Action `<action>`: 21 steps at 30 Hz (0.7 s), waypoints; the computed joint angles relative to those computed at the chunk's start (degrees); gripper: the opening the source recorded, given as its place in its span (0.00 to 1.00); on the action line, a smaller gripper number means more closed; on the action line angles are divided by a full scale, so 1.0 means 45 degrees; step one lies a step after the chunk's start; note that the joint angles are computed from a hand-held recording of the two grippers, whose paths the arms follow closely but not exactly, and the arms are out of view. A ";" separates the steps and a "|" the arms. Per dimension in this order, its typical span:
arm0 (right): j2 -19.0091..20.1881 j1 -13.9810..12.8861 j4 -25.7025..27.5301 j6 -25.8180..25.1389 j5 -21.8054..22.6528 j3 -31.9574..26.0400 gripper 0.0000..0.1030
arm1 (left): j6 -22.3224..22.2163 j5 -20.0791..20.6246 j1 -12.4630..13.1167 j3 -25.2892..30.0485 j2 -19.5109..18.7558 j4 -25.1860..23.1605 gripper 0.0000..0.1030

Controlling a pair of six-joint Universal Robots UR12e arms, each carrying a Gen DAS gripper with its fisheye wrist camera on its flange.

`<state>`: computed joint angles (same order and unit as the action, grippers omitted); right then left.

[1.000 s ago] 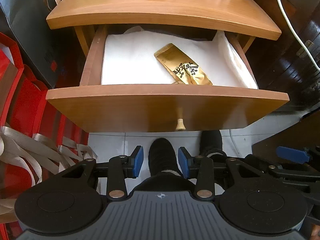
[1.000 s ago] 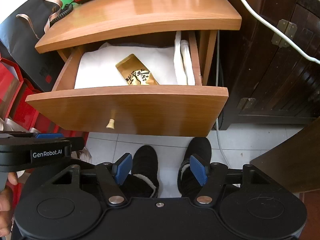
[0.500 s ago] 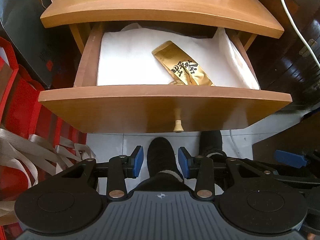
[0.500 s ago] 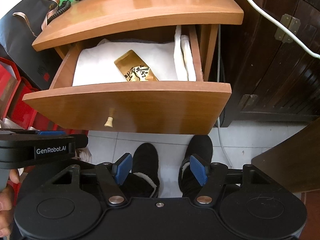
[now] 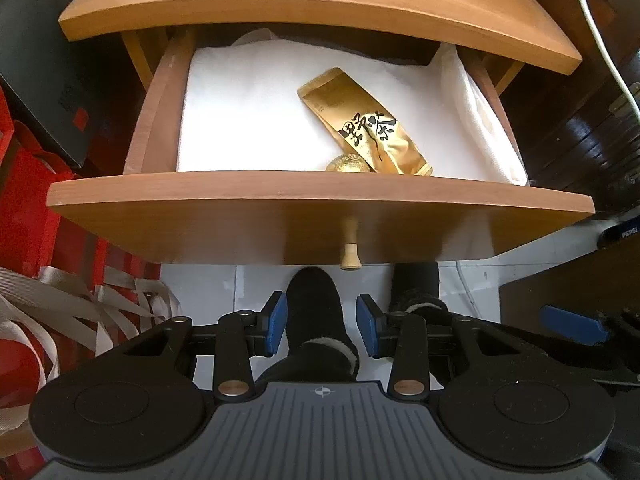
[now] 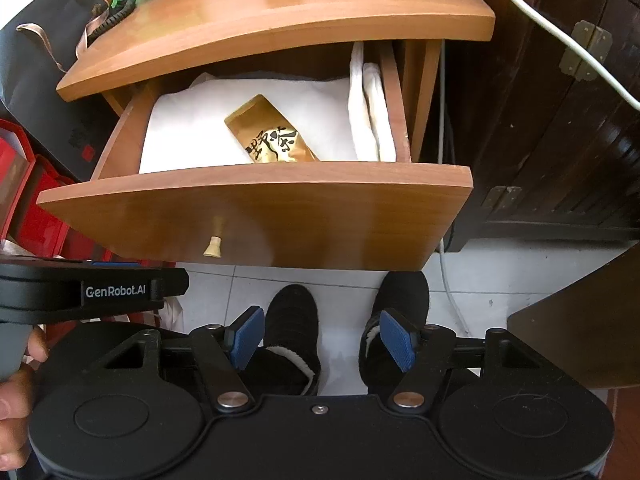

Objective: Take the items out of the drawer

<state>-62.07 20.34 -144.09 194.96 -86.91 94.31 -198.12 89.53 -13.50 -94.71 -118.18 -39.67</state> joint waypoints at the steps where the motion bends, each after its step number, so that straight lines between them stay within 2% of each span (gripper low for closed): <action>1: 0.0022 0.0000 0.0032 -0.0011 0.0001 -0.0025 0.60 | -0.0052 -0.0065 0.0021 0.0050 -0.0038 -0.0096 0.39; 21: 0.0385 -0.0095 0.0362 -0.0253 0.0164 -0.0499 0.60 | 0.0107 -0.0183 0.0028 0.0862 -0.0603 -0.0893 0.39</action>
